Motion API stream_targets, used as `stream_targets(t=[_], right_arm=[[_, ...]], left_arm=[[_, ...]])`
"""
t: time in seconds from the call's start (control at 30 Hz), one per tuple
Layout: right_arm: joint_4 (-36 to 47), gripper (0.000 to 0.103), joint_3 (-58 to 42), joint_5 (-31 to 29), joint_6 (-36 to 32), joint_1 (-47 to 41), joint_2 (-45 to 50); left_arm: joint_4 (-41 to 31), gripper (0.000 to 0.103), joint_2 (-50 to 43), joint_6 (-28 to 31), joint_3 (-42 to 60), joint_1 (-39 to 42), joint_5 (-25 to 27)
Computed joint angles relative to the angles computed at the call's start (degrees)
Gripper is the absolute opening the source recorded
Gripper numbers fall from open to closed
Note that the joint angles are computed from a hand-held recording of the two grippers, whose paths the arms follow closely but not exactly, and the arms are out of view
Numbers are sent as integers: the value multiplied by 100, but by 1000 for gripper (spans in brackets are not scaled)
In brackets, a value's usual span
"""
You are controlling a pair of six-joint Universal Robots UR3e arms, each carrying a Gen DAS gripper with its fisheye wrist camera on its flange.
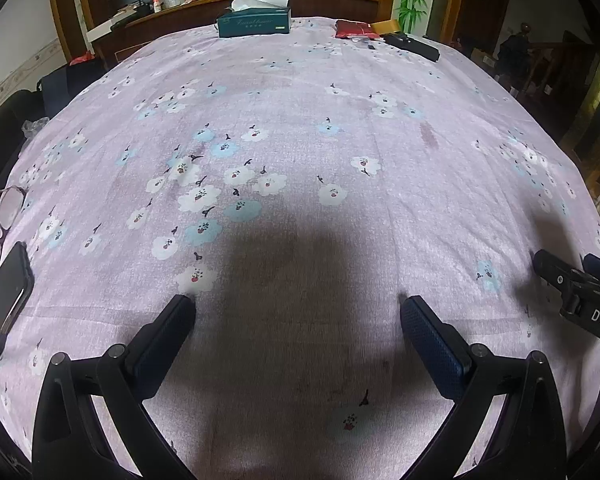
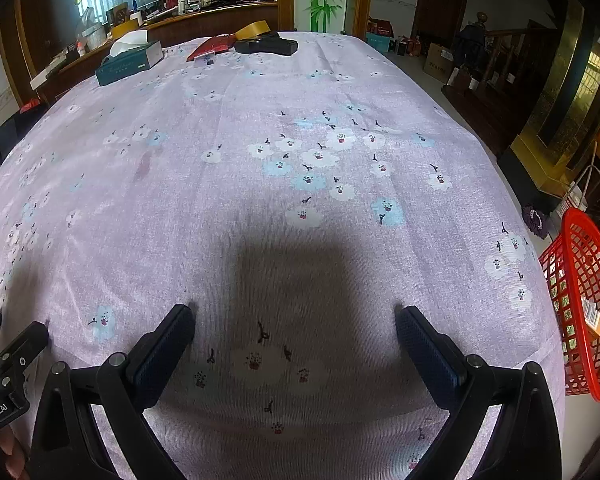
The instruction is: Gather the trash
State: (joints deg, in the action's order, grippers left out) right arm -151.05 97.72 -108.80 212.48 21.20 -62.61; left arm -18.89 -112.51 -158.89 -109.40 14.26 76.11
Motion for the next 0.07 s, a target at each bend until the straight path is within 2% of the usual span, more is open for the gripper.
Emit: stream_targets(t=[0.07], right_arm=[[2,103,5,-2,5,5,-6]], left_arm=[[2,103,8,3,-6,-1,5]])
